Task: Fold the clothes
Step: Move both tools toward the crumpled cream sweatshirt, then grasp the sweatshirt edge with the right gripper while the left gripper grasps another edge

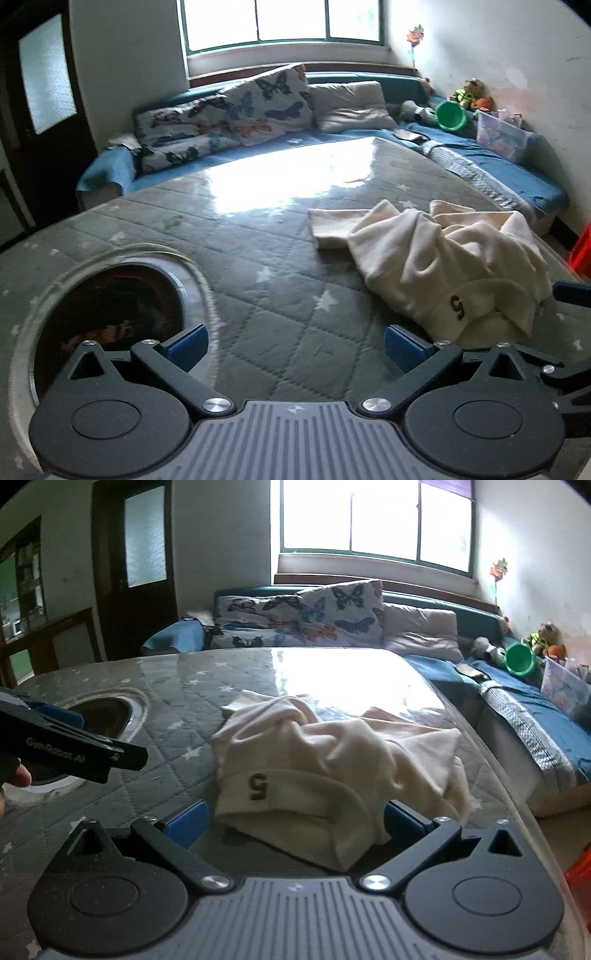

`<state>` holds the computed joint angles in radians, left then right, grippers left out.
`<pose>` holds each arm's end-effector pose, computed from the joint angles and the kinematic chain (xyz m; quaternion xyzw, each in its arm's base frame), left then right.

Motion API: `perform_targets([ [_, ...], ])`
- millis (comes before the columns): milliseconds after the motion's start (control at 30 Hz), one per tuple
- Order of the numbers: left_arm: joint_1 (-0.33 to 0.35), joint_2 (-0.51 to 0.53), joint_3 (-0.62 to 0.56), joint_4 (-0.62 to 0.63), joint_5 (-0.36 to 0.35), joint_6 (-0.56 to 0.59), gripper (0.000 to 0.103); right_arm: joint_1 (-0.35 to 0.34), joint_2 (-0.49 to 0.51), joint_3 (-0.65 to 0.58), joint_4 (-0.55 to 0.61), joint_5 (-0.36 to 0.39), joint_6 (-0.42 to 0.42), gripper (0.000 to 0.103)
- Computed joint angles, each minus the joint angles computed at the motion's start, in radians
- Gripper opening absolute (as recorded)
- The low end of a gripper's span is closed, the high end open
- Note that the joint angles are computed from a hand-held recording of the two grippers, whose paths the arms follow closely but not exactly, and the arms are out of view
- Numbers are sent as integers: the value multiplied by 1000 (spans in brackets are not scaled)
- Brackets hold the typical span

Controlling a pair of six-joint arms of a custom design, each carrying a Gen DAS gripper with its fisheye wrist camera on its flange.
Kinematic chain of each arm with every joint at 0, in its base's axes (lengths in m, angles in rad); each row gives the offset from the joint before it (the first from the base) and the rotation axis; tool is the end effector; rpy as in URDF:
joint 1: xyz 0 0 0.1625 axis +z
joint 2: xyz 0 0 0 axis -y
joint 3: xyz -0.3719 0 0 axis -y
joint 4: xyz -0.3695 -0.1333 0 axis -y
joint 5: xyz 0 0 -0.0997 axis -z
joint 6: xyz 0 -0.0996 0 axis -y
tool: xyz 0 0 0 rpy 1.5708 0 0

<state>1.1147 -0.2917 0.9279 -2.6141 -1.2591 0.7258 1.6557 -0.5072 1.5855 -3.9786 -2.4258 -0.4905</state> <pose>-0.1975 -0.7747 0.0023 0.5130 0.8209 -0.1775 0.1775 0.1077 -0.5800 0.0988 -0.0420 -0.7594 0.4841 0.4327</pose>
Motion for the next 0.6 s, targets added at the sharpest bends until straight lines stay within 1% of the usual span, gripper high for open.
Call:
perform_targets([
  [133, -3, 32, -57, 62, -19, -7, 103, -15, -16, 12, -5, 2, 10, 100],
  [300, -5, 70, -126, 110, -58, -5, 103, -29, -34, 17, -18, 6, 7, 98],
  [367, -5, 87, -157, 134, -76, -5, 97, -34, -41, 19, -20, 8, 9, 95],
  [433, -4, 106, -190, 157, -89, -9, 95, -40, -48, 20, -23, 8, 10, 94],
  [500, -3, 129, -235, 192, -104, -17, 90, -50, -60, 29, -22, 12, 25, 92],
  [567, -1, 159, -292, 234, -114, -30, 82, -60, -75, 43, -21, 18, 47, 89],
  [600, 0, 176, -326, 257, -118, -39, 80, -65, -82, 50, -20, 21, 58, 86],
])
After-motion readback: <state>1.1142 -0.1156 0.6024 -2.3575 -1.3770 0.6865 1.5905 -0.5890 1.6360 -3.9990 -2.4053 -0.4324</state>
